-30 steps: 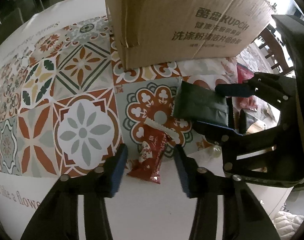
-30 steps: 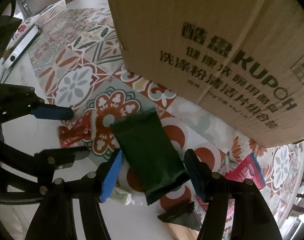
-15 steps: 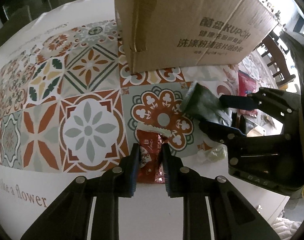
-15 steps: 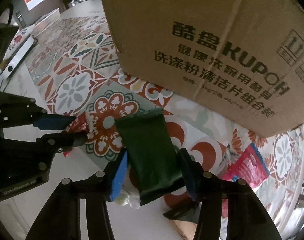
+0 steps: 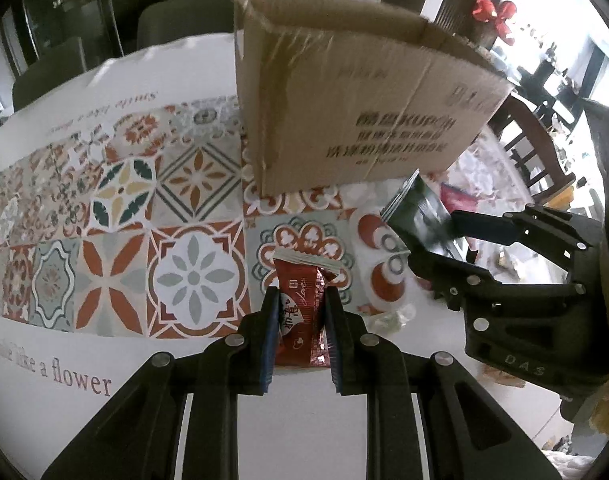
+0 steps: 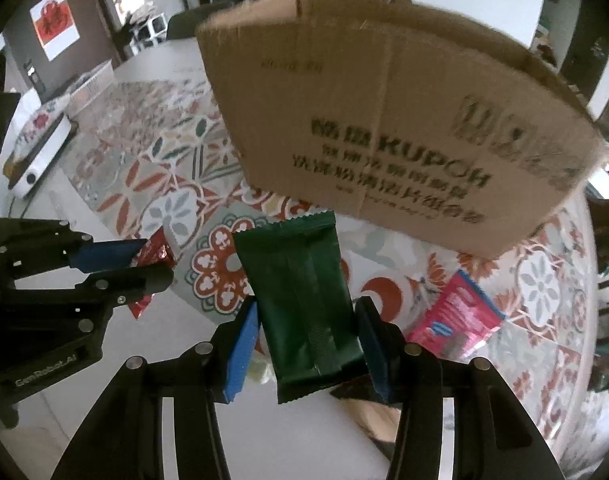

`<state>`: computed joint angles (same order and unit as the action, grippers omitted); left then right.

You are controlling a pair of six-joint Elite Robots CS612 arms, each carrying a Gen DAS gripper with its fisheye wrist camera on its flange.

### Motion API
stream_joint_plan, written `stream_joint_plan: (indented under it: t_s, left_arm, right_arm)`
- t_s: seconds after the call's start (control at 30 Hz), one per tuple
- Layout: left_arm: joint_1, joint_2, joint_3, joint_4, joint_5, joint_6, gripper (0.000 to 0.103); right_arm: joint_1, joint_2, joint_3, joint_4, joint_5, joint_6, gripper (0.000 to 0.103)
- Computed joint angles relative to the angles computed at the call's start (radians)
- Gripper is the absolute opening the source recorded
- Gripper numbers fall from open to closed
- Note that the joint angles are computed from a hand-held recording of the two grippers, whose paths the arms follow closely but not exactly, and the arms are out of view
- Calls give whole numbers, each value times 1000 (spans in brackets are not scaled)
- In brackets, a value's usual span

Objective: Organize snacks
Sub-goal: 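Carry both packs over the box and lower them inside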

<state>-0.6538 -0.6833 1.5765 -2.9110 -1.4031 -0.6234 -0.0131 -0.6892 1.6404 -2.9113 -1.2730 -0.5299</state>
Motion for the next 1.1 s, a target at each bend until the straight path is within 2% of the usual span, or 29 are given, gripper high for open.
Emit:
stream_joint_plan:
  t_s: [0.3,0.57,0.93,1.1]
  left_arm:
    - [-25,-43,29,-90,88,8,22]
    - [-29,-65,26,-160,115,53,22]
    - [-17,-59,-48,-212,158,134,22]
    - [-5,-42,-101,-203,171,160,22]
  right_arm:
    - [-19,-54,60,-121,34,66,50]
    - [-30,-92,93,-235,77,139,50]
    - [-37,-93,47,-330,106,215,50]
    - [-36,-77,-3,-324,109,240,50]
